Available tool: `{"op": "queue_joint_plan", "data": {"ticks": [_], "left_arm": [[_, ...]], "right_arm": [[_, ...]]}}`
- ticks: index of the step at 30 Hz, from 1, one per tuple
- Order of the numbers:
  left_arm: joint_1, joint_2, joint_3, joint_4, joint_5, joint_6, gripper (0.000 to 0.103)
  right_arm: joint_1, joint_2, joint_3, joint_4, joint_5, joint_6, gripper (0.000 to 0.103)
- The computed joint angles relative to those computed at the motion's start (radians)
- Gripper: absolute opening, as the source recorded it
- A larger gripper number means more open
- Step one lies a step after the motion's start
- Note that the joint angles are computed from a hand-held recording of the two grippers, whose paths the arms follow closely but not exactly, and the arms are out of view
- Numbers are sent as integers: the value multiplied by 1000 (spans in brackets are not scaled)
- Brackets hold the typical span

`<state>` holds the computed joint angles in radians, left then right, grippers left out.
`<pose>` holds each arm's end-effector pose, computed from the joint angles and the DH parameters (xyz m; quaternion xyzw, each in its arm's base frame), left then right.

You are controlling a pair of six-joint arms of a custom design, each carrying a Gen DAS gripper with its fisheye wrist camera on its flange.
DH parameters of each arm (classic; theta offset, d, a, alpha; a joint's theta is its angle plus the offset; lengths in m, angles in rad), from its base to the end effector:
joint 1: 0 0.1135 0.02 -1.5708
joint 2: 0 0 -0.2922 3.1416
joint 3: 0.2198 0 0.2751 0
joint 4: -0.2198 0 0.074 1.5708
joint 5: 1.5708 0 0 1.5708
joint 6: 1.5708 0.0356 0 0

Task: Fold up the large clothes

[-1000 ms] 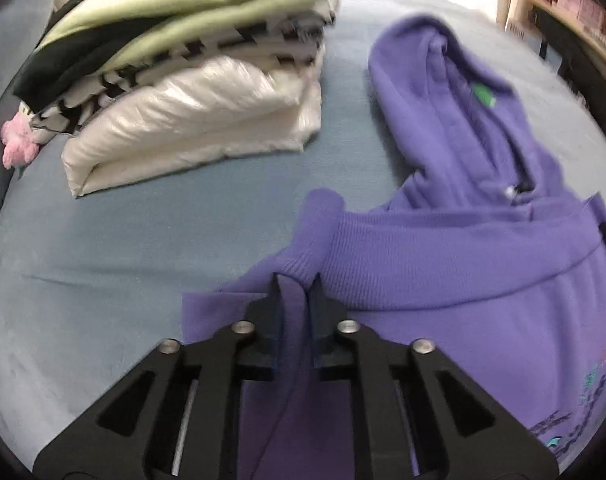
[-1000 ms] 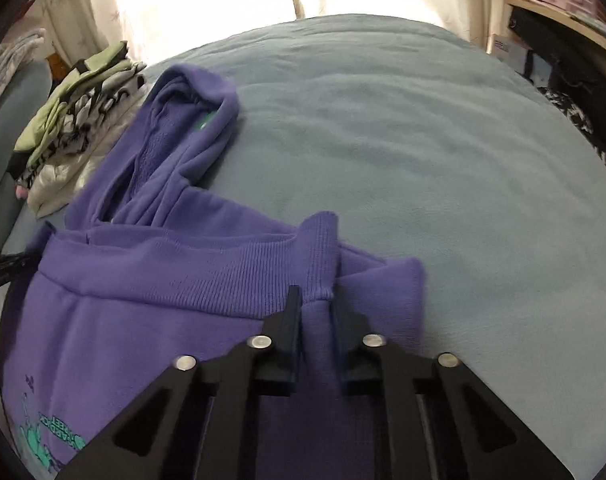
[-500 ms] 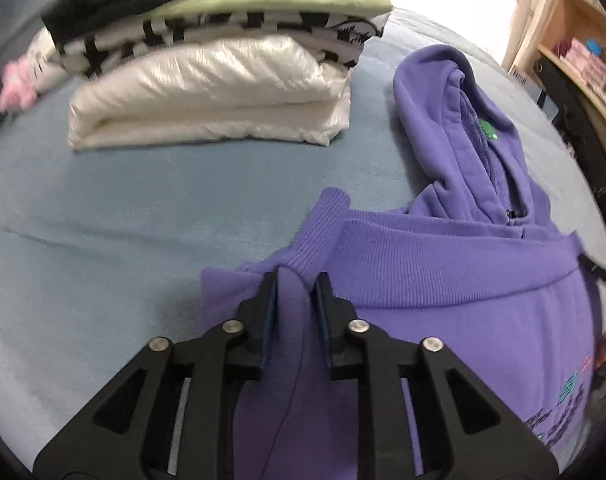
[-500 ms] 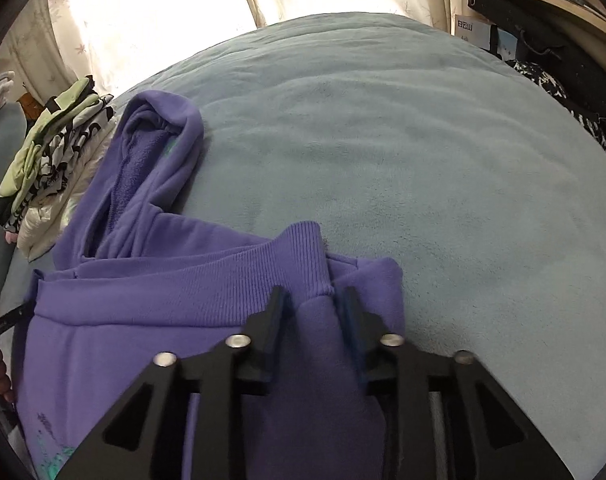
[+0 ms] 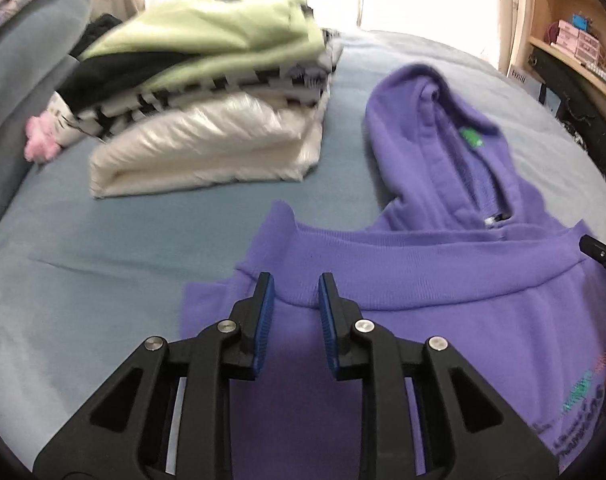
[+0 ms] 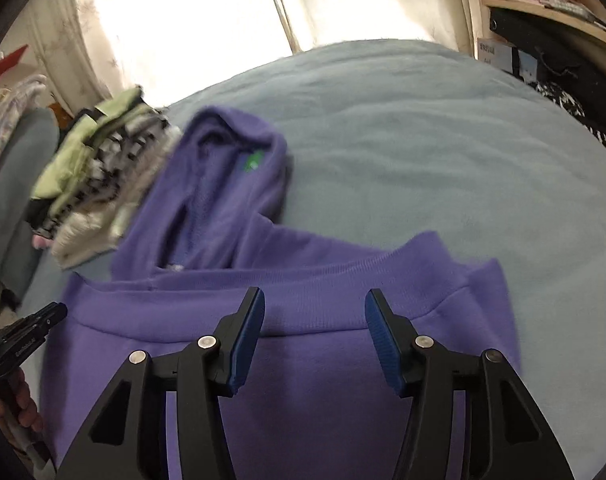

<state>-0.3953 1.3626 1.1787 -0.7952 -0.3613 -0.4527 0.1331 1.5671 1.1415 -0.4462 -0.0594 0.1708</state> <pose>0.2765 -0.1017 0.3202 -0.0794 0.9391 0.0386 0.3321 0.3552 0.0497 0.2656 0.0075 0.9392 0.0794 0.3341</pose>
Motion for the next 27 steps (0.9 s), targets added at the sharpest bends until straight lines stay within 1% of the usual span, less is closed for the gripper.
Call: {"op": "queue_joint_plan", "data": {"ticks": [1,2,3,4,5,6,7,8,9,10,11,12,13,15,17,18,20,21,22,23,24,27], "left_arm": [[13,17,-12,25,0,12,18],[41,21,-34,53,22,33,13],[67,18,-50,74,51,43,12],[104,6,-68,100,107,53,10],[133,-5,-81,118,149,61,8],[151,-7,-86,125,172,65,7],[167,-8,-88,129,194,68,5],[177,-11,-91,132,209,67,5],[180,-14,-91,130,215,66,5],[173,-17,-83,117,207,61,5],[162,-23,-71,96,191,56,5],[151,-31,-61,77,180,53,5],[130,-45,-48,52,158,47,5],[68,-88,-21,-8,108,37,5],[-20,-141,-3,-72,60,6,6],[-68,-161,5,-109,29,-21,6],[-184,-193,20,-180,-21,-92,6],[-254,-207,24,-216,-49,-141,6],[-343,-211,27,-258,-90,-212,6],[-405,-205,36,-293,-119,-267,6],[-496,-200,34,-327,-154,-359,6],[-696,-176,7,-368,-218,-566,6]], "right_arm": [[-22,16,-3,19,7,-8,54],[-47,19,-20,45,13,-22,53],[-72,18,-27,59,17,-39,46],[-109,23,-28,67,-7,-68,29],[-149,32,-18,51,-52,-102,21],[-183,38,-7,32,-87,-126,7],[-211,35,-4,17,-123,-138,5],[-228,17,-6,0,-149,-146,5],[-230,6,-2,-23,-147,-151,5],[-235,13,11,-37,-142,-158,8],[-228,-12,8,-63,-124,-157,12],[-224,-47,-6,-80,-131,-158,17],[-223,-68,-9,-93,-143,-161,20],[-226,-155,-39,-137,-190,-174,22],[-202,-277,-93,-187,-227,-174,28],[-185,-330,-115,-209,-239,-170,35],[-119,-435,-157,-262,-237,-135,46],[-80,-473,-176,-278,-233,-114,55],[-44,-522,-200,-295,-232,-93,59],[0,-561,-222,-302,-220,-64,59],[51,-603,-245,-317,-207,-37,59],[195,-706,-311,-346,-162,50,59]]}}
